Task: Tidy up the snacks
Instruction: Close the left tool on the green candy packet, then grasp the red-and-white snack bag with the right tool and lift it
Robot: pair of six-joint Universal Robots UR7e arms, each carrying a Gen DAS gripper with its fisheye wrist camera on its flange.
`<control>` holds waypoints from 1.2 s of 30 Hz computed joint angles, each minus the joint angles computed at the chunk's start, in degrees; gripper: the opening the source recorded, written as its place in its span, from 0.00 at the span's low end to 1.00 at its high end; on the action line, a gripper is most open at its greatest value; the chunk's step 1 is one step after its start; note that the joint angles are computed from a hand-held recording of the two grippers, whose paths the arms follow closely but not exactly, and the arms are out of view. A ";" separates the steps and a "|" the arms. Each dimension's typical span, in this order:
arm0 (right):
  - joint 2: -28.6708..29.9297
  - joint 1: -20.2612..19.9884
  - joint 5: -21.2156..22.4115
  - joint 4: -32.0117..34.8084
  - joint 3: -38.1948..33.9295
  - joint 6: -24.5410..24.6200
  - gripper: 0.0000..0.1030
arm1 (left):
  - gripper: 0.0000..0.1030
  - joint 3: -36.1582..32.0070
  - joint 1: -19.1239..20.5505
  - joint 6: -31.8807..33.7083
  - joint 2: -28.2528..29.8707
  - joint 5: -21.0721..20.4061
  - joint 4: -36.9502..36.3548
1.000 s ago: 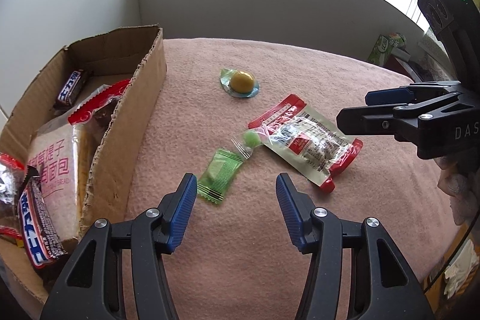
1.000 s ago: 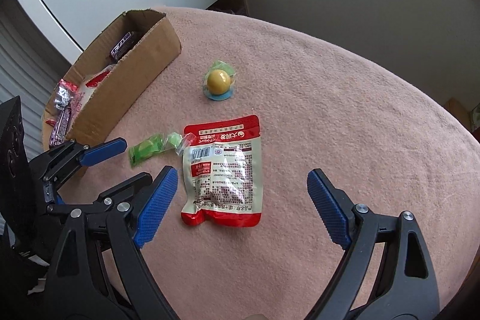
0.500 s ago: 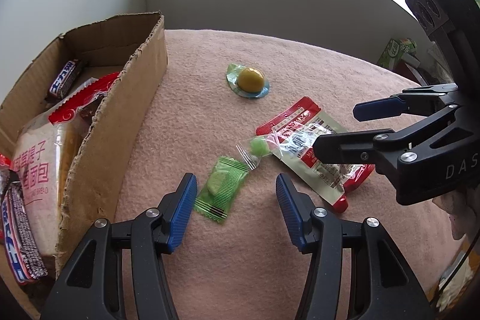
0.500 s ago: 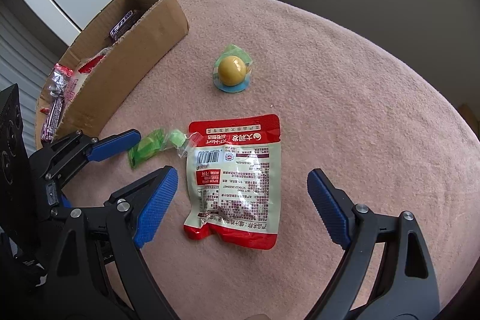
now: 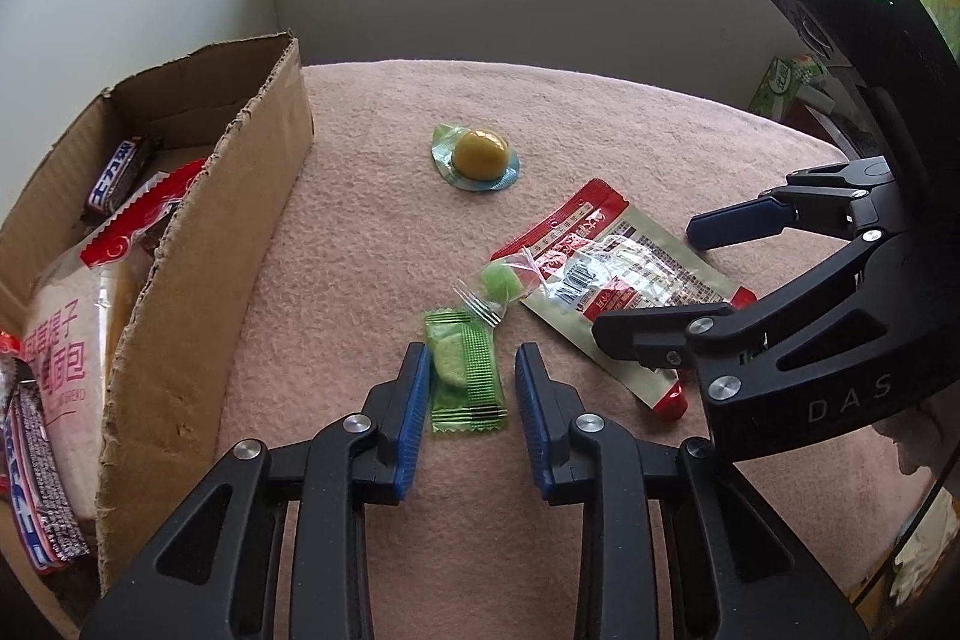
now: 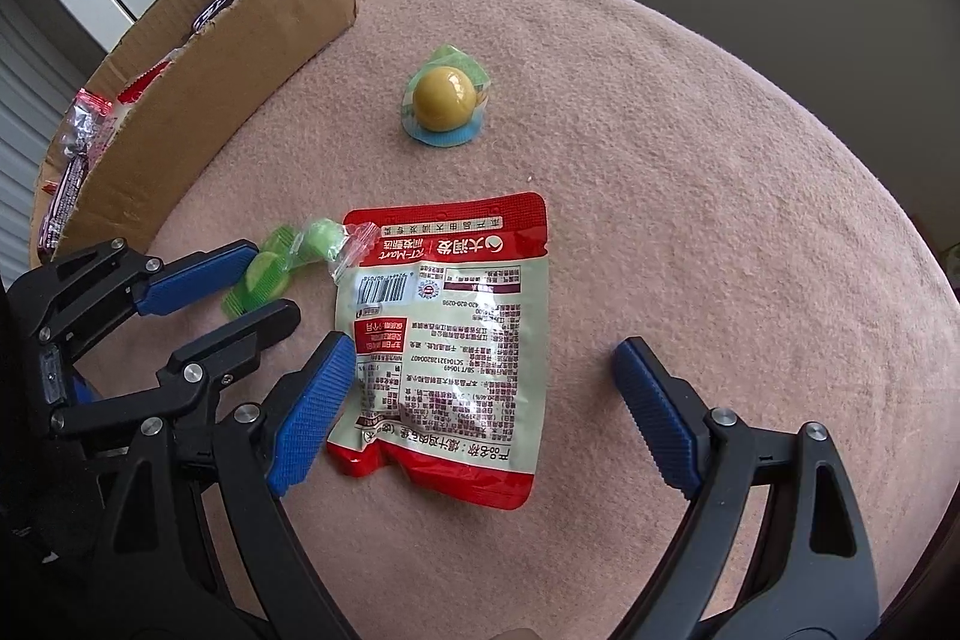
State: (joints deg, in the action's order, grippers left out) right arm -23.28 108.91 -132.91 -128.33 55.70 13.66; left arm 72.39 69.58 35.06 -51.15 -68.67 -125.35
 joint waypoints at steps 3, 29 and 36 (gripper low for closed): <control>0.28 0.00 -0.50 0.95 -0.87 -0.04 0.88 | 0.27 0.21 0.06 0.26 -0.06 -0.20 -0.29; 1.10 1.21 -5.05 1.31 -0.10 -1.42 0.72 | 0.27 1.27 0.83 -0.42 -2.02 -0.25 0.14; -1.63 1.91 -6.35 -4.49 6.44 -0.88 0.65 | 0.21 2.07 0.95 0.92 -2.06 -0.91 -1.59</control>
